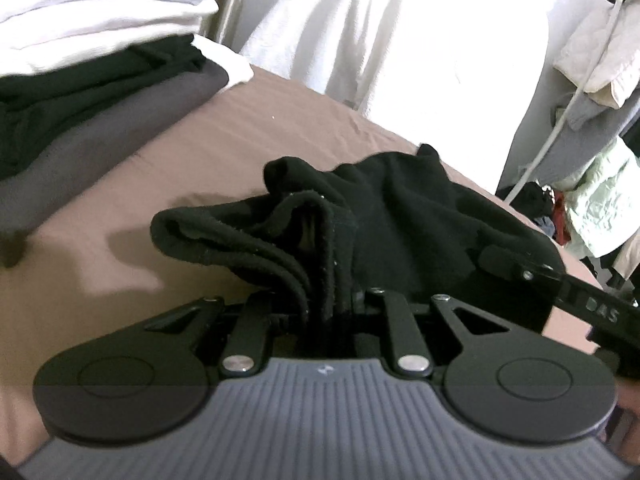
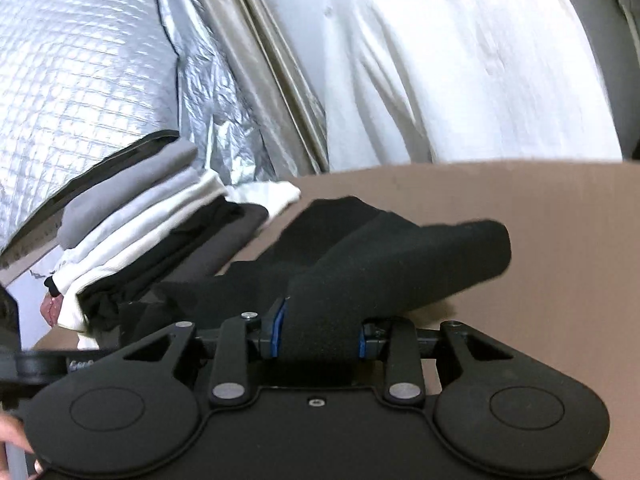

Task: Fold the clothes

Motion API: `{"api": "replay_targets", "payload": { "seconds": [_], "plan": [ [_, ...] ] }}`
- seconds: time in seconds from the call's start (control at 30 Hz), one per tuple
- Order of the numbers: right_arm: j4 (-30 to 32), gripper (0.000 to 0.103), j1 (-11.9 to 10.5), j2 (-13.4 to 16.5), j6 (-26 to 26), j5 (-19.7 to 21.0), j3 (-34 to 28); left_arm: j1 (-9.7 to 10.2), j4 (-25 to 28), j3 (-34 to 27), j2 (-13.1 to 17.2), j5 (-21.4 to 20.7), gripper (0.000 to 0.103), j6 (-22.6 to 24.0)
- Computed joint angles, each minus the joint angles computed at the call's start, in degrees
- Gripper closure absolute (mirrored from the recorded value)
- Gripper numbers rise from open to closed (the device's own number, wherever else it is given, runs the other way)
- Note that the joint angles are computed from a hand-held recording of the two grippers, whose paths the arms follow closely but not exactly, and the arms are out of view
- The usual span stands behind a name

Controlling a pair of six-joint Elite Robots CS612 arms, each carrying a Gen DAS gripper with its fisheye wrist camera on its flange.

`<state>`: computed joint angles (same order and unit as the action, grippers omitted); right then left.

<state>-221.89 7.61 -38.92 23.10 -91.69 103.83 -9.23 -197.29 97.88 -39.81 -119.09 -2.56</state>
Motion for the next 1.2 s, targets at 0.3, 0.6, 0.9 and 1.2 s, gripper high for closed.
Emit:
{"api": "replay_targets", "payload": {
  "seconds": [0.3, 0.6, 0.9, 1.2],
  "plan": [
    [1.59, 0.068, 0.82, -2.34, -1.75, 2.81, -2.26, 2.45, -7.56, 3.61, -4.31, 1.96, 0.088, -3.45],
    [8.00, 0.069, 1.95, -0.40, -8.21, 13.89, -19.53, 7.30, 0.02, -8.48, -6.72, 8.48, 0.088, 3.70],
    [21.30, 0.069, 4.32, 14.89, -8.46, 16.11, -55.01, 10.10, 18.52, -38.18, 4.99, 13.75, 0.087, 0.44],
    [35.11, 0.030, 3.43, 22.12, 7.05, 17.91, -65.63, 12.59, 28.14, -51.07, 15.42, 12.60, 0.062, -9.20]
  ]
}}
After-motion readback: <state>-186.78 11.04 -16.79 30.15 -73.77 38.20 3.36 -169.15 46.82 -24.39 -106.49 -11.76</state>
